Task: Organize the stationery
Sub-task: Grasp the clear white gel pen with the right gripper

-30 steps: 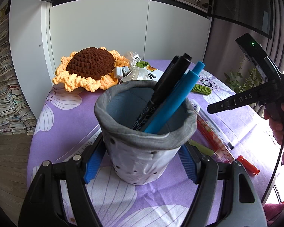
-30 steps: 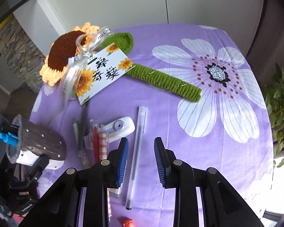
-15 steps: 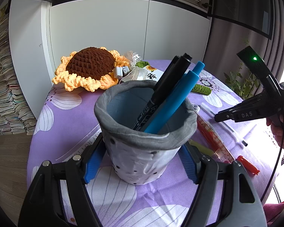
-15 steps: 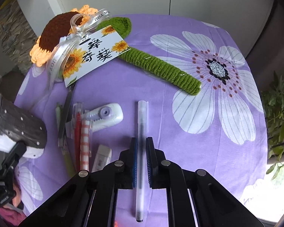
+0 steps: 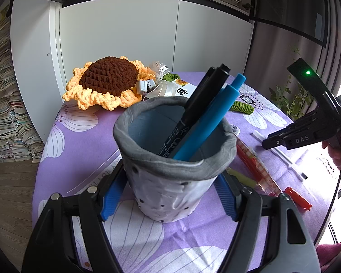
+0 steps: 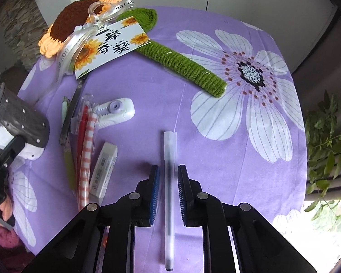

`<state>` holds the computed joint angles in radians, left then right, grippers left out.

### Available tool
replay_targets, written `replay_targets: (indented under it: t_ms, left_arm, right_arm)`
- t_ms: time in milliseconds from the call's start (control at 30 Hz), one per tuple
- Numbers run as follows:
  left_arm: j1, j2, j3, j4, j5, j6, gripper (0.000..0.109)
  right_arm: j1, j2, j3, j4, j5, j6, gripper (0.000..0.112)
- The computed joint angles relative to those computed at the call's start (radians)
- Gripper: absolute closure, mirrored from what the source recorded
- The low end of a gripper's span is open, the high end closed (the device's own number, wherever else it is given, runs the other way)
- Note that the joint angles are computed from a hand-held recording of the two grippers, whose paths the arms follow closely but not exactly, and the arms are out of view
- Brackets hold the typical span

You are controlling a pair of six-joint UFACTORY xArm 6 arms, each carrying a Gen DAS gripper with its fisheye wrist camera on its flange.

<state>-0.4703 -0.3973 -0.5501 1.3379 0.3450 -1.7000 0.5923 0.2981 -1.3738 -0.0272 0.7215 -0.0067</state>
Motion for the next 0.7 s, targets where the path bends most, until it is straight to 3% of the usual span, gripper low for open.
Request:
replay_targets:
  t_ms: [300, 400, 700]
  left_arm:
    - [0.000, 0.000, 0.000, 0.000, 0.000, 0.000, 0.035]
    - [0.000, 0.000, 0.000, 0.000, 0.000, 0.000, 0.035]
    - [0.000, 0.000, 0.000, 0.000, 0.000, 0.000, 0.035]
  right_arm:
    - [0.003, 0.102, -0.143, -0.036, 0.044, 0.020, 0.093]
    - [0.008, 0.112, -0.163, -0.049, 0.057, 0.033, 0.099]
    - [0.013, -0.108, 0.047, 0.035, -0.107, 0.006, 0.099]
